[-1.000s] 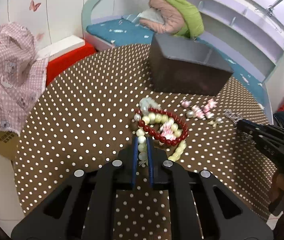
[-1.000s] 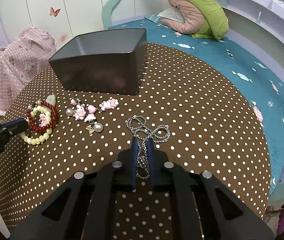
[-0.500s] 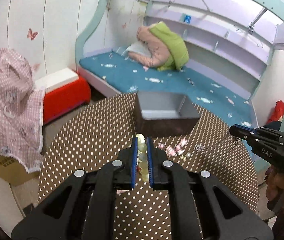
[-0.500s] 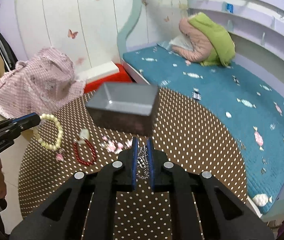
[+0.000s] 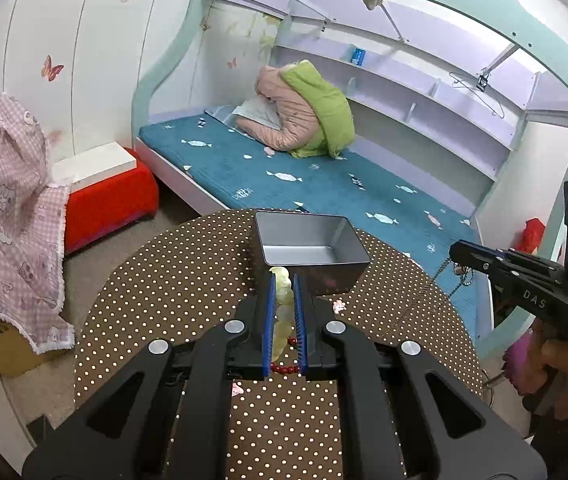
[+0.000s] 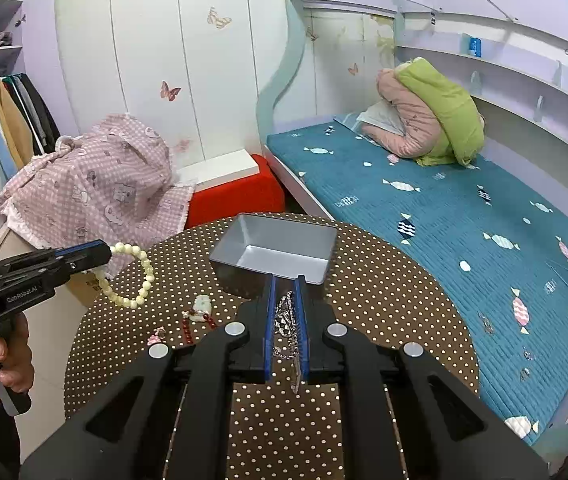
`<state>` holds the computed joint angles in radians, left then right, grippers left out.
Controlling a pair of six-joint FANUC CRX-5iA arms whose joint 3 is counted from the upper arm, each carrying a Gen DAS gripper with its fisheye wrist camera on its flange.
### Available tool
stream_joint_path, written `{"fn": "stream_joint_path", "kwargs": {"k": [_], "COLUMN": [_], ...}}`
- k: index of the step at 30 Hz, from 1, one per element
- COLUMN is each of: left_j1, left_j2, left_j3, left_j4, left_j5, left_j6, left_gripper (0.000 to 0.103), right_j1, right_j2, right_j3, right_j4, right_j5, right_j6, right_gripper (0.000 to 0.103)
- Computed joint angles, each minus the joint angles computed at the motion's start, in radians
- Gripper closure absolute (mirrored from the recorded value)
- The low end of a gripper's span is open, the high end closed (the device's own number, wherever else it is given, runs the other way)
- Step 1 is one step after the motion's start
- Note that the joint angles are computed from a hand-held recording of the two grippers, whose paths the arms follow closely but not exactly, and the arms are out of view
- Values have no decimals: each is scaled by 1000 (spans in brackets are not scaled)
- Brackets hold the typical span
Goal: Organize jewelry
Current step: 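Carry the pearl bracelet into the metal box with the left tool while the right tool drops the chain in, then open and withdraw both tools from the metal box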
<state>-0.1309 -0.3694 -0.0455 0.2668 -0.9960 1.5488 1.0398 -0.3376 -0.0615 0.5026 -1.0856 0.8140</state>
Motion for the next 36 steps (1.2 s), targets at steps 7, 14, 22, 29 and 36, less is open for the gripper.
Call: {"fn": "stream_joint_path", "kwargs": {"k": [7, 14, 22, 29, 36], "left_j1": [2, -42, -82, -82, -87], "left_j2": [29, 143, 327, 431, 429], "left_j3": [40, 195, 410, 445, 441], "left_j4": [7, -19, -90, -74, -160], "left_j5": [8, 40, -20, -84, -69], "left_j6": [-25, -18, 12, 12, 96], "left_gripper": [94, 94, 94, 93, 18], "right_j1": [-16, -87, -189, -280, -303], "right_j2": [36, 138, 283, 378, 352], "right_j3": [86, 267, 427, 478, 438], "right_j4": [-3, -66, -210, -372, -369], "right_j5": [31, 63, 15, -72, -37], "right_j6": [93, 242, 352, 382, 322], "right_gripper": [95, 95, 95, 93, 35]}}
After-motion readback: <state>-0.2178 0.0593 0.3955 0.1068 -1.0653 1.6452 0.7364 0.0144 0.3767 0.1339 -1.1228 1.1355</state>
